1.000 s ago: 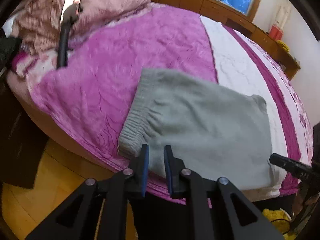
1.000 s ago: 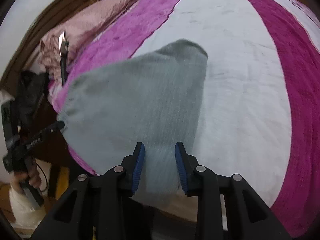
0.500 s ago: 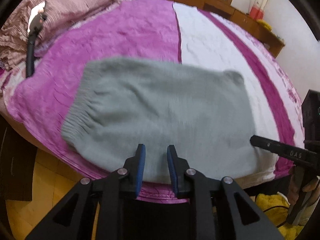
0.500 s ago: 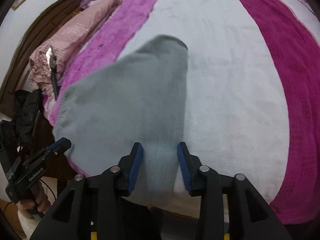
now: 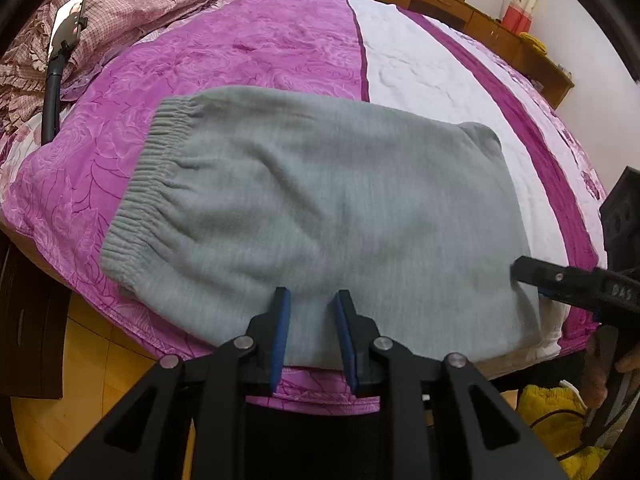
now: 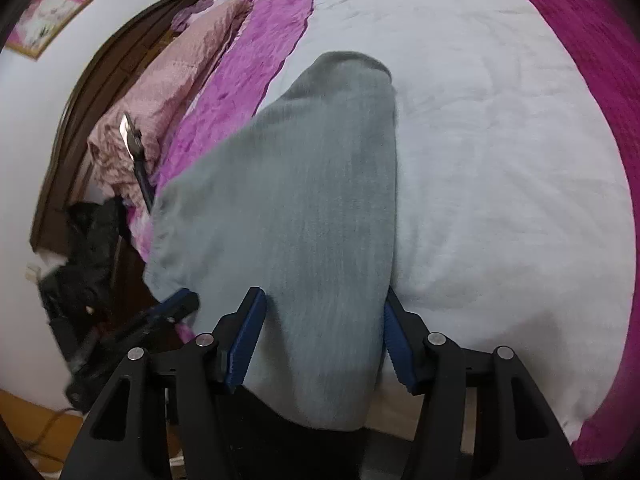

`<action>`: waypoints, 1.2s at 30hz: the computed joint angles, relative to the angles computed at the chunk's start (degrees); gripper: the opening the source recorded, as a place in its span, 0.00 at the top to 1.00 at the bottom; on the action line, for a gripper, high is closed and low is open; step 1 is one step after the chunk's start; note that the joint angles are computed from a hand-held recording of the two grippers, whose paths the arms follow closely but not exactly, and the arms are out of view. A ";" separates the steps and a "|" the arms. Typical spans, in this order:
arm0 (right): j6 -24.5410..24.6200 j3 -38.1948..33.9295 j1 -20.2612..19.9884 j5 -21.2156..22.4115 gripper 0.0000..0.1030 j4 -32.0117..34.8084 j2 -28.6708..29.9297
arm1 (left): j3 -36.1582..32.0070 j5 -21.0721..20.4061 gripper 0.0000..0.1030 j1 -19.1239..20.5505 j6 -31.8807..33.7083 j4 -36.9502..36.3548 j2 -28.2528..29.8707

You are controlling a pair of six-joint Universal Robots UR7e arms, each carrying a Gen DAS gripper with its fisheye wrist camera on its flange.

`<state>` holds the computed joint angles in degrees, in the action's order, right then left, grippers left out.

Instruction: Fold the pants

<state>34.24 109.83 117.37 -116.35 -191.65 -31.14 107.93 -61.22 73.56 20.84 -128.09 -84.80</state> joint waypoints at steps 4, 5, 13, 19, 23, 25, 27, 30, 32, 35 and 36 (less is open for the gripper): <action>-0.80 -0.46 -0.21 -0.16 0.52 -1.02 0.55 | 0.36 -0.07 0.75 0.06 0.34 -0.56 -0.08; -0.02 -0.26 -0.07 -0.19 0.57 -1.73 0.46 | 0.42 0.10 0.75 -0.04 0.31 -0.53 -0.11; -0.59 -0.88 1.10 -1.40 0.84 -2.48 0.50 | 1.02 0.89 0.74 -0.84 -0.95 -0.39 -0.87; -2.56 -1.36 3.33 -3.50 0.90 -3.66 0.05 | 1.94 -1.72 0.74 -2.09 0.21 0.53 -2.93; -5.59 -3.02 5.58 -5.56 0.91 -2.69 0.01 | 2.27 -0.74 0.74 -2.21 -0.55 1.64 -2.08; -6.66 -3.58 6.21 -5.92 0.91 -2.34 0.03 | 2.91 0.03 0.73 -2.21 -0.04 0.81 -1.72; -7.32 -4.13 6.76 -6.58 0.91 -1.63 0.12 | 3.23 0.19 0.73 -2.23 0.11 0.32 -1.78; -7.83 -4.56 7.14 -7.04 0.91 -1.09 0.01 | 3.26 -0.14 0.73 -1.95 0.33 0.16 -1.70; -8.40 -4.93 7.34 -7.05 0.92 -0.91 -0.04 | 3.09 -0.31 0.73 -1.92 0.10 0.33 -1.77; -10.61 -5.71 7.78 -6.49 0.92 -1.06 -0.14 | 2.90 -0.35 0.73 -1.91 0.20 0.74 -1.77; -11.29 -6.00 7.92 -6.27 0.92 -1.21 -0.06 | 2.99 -0.22 0.73 -1.93 0.32 0.62 -1.75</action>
<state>22.95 103.83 125.29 -122.62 -192.85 -31.20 110.92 -61.45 71.64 21.16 -127.47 -86.56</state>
